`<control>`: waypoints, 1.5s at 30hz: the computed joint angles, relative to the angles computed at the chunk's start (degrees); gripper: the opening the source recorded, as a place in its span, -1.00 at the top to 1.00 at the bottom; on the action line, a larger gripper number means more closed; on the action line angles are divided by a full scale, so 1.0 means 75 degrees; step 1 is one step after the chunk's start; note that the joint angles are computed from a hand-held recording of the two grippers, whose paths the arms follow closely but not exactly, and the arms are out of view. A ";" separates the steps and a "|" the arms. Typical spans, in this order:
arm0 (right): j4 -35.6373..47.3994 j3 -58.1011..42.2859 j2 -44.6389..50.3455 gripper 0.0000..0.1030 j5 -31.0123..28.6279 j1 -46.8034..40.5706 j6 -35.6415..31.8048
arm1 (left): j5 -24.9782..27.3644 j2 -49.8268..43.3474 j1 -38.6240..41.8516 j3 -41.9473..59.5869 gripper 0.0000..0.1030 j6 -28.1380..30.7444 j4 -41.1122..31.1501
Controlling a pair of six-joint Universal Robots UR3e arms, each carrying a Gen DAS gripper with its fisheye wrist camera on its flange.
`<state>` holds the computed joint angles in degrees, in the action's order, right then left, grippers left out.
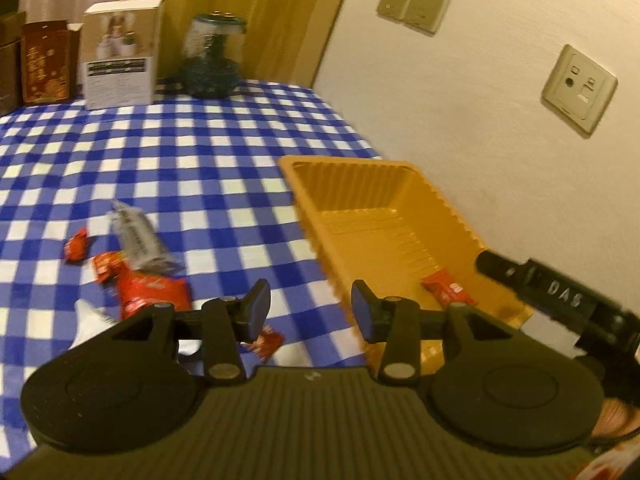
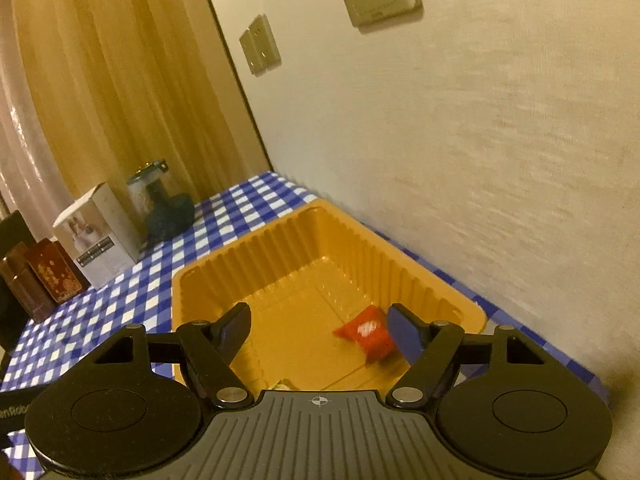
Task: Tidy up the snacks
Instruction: 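Grasp the green-wrapped candy with the left gripper while the right tool returns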
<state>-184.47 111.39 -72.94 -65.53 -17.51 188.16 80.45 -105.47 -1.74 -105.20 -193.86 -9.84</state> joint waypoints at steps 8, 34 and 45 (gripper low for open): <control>-0.0414 0.0439 -0.0258 -0.46 0.0026 0.0164 -0.0230 | 0.0099 0.1101 0.0466 -0.1443 0.13 0.0209 0.0078; -0.0578 0.2527 -0.1975 -0.46 0.0336 0.1601 -0.1172 | -0.0859 0.4134 0.2853 -0.4378 0.01 0.2048 -0.0893; 0.0017 0.2309 -0.1415 -0.45 -0.0007 0.1884 -0.1440 | -0.0510 0.1860 0.2025 -0.4027 0.07 0.1517 0.1071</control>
<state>-184.34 128.71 -83.55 -65.59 -3.38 177.36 76.62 -91.52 13.44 -135.40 -182.48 -1.81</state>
